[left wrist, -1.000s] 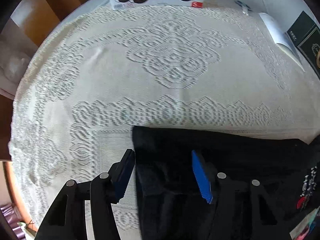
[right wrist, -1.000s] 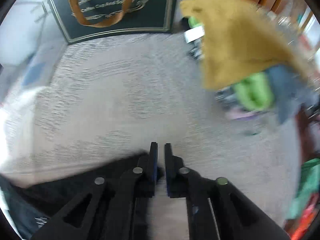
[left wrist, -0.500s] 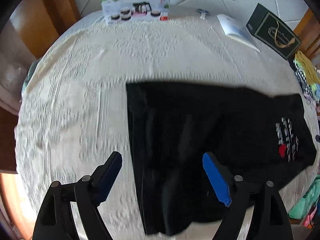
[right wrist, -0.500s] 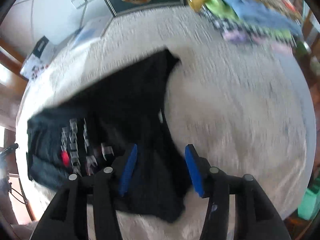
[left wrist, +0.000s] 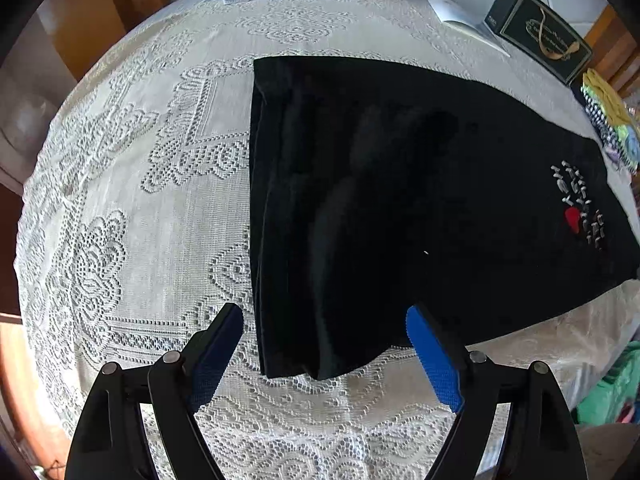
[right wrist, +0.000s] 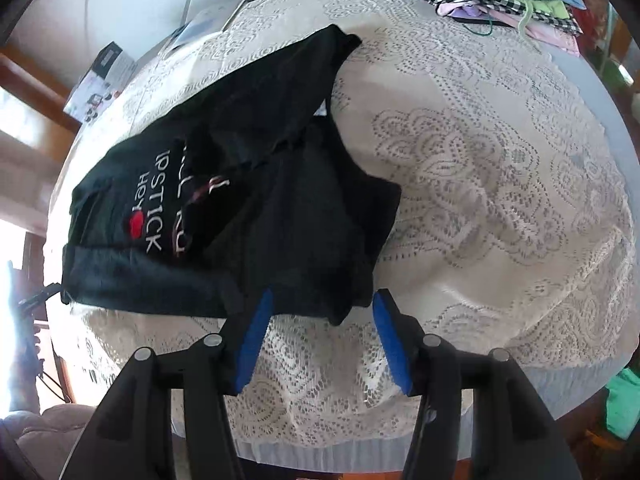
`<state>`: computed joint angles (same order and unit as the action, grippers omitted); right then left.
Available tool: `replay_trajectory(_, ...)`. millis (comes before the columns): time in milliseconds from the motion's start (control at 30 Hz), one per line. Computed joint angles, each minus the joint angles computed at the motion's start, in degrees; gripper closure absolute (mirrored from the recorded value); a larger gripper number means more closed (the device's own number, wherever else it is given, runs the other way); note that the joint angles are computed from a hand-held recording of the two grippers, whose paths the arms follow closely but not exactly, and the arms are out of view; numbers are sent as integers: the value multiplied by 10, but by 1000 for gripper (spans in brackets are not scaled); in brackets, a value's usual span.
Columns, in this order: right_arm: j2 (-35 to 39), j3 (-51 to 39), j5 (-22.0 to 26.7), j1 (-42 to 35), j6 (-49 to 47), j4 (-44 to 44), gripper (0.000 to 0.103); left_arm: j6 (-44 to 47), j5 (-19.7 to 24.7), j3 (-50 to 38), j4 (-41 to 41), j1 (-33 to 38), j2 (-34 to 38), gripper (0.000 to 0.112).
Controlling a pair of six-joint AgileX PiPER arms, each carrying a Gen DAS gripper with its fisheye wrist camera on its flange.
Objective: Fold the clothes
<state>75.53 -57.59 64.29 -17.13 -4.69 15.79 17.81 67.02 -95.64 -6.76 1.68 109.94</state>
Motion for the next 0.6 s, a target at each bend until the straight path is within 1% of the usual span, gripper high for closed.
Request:
replay_trajectory(133,-5,16,-19,23,11,-19,51,-14,-31,32,27,-13,3,28)
replay_trajectory(200,-7,24,-31,40,20,-35,51,-21,-47,54,33,-16,2,25)
replay_trajectory(400,1,36,-78,94,46,-92,51,-25,-60,75,25,-7,-4,23)
replay_trajectory(433,7,40,-91,101,54,-102,51,-27,-58,75,25,-6,-5,25)
replay_trajectory(500,19,45,-104,101,51,-101,51,-27,-52,76,19,-4,-11,37)
replay_trajectory(533,27,44,-101,103,51,-101,55,-25,-49,78,14,-4,-17,59)
replay_trajectory(567,31,42,-95,111,62,-114,66,-20,-42,77,2,-1,-23,83)
replay_trajectory(600,27,35,-85,124,85,-137,95,-15,-33,73,-14,5,-28,89)
